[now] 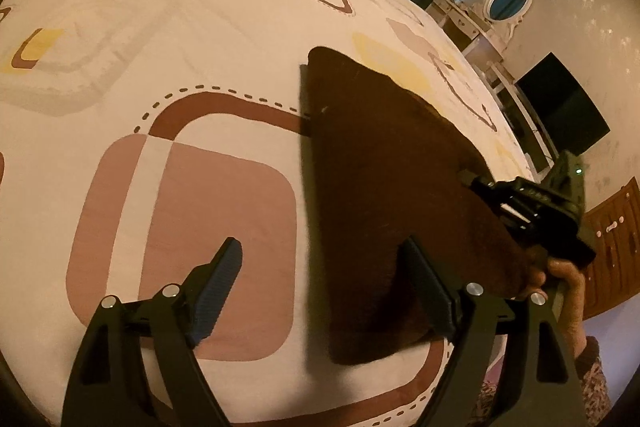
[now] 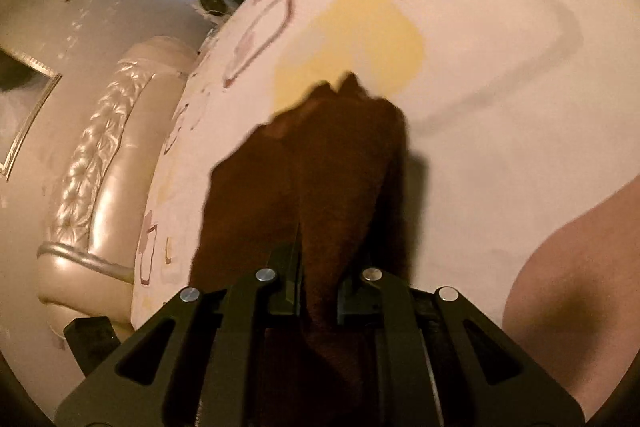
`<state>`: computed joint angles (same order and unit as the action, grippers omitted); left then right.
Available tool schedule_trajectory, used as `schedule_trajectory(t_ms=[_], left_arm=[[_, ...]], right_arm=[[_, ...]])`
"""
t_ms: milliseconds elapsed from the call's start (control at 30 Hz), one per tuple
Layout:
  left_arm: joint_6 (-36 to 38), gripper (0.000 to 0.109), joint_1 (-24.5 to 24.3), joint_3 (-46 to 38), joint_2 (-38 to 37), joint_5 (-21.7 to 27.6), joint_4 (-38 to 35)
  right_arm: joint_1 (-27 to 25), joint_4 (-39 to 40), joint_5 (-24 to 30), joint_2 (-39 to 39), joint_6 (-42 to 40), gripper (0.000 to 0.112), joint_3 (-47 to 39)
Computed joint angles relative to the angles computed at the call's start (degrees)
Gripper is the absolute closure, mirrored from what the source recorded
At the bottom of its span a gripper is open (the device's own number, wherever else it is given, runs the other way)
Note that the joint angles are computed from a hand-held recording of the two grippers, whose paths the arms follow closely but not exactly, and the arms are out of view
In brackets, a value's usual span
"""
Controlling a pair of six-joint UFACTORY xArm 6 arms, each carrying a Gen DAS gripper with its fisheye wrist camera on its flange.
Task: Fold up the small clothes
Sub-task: 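Press and smooth the folded sweater with the right gripper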
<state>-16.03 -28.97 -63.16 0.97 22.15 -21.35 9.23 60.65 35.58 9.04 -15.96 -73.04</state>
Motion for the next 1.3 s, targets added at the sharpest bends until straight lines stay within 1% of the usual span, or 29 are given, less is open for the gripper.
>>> schedule_trajectory(t_ms=[67,233,333,433,500,667,800,933,1033,1133,1200,1233,1300], left_arm=[[-0.3,0.026,0.0,-0.1,0.2,0.2,0.3],[-0.5,0.026,-0.2,-0.4,0.6,0.6,0.7],[-1.2,0.026,-0.2,-0.5,0.8,0.7,1.8],[-2.5,0.026,-0.3,-0.6,0.8,0.8,3.5],[-3.1,0.026,-0.3,-0.4,0.3,1.2,4.0],[-0.9,0.026,-0.2,2.0,-2.8,1.0,2.2],[2.9,0.026,-0.2,5.0,-5.8,1.0,-3.4],[5.8,0.026,-0.3,6.8,-7.0,1.1,-9.4],[5.4,0.026,-0.5,7.6,-7.2,1.3,-10.8],[4.4,0.026,-0.9,8.1,-7.6,1.0,-9.8],[5.8,0.026,-1.3,8.5,-8.2,0.7,-11.5],[6.9,0.026,-1.6,8.9,-8.5,0.5,-12.8],[8.5,0.026,-2.2,9.6,-9.2,0.0,-14.3]], right_arm=[[-0.1,3.0,-0.1,0.3,-1.3,0.102,0.8],[-0.6,5.2,0.7,0.9,-1.9,0.102,0.5],[-1.2,7.2,1.9,0.3,-2.4,0.099,1.0],[-2.1,9.9,3.3,-1.7,-3.1,0.088,2.8],[-2.5,11.4,4.6,-3.8,-4.0,0.073,4.5],[-3.9,13.9,7.6,-12.3,-6.3,0.066,12.3],[-5.3,16.5,10.2,-19.1,-7.1,0.065,19.3],[-5.2,15.7,11.9,-22.2,-6.0,0.065,22.9],[-4.3,15.9,11.5,-23.2,-6.2,0.065,24.2],[-3.6,15.8,10.1,-23.4,-5.4,0.065,24.3],[-2.9,13.9,7.5,-24.7,-3.7,0.065,24.7],[-3.2,14.3,7.5,-25.2,-4.2,0.065,24.7],[-4.3,15.9,9.5,-25.3,-4.5,0.065,24.4]])
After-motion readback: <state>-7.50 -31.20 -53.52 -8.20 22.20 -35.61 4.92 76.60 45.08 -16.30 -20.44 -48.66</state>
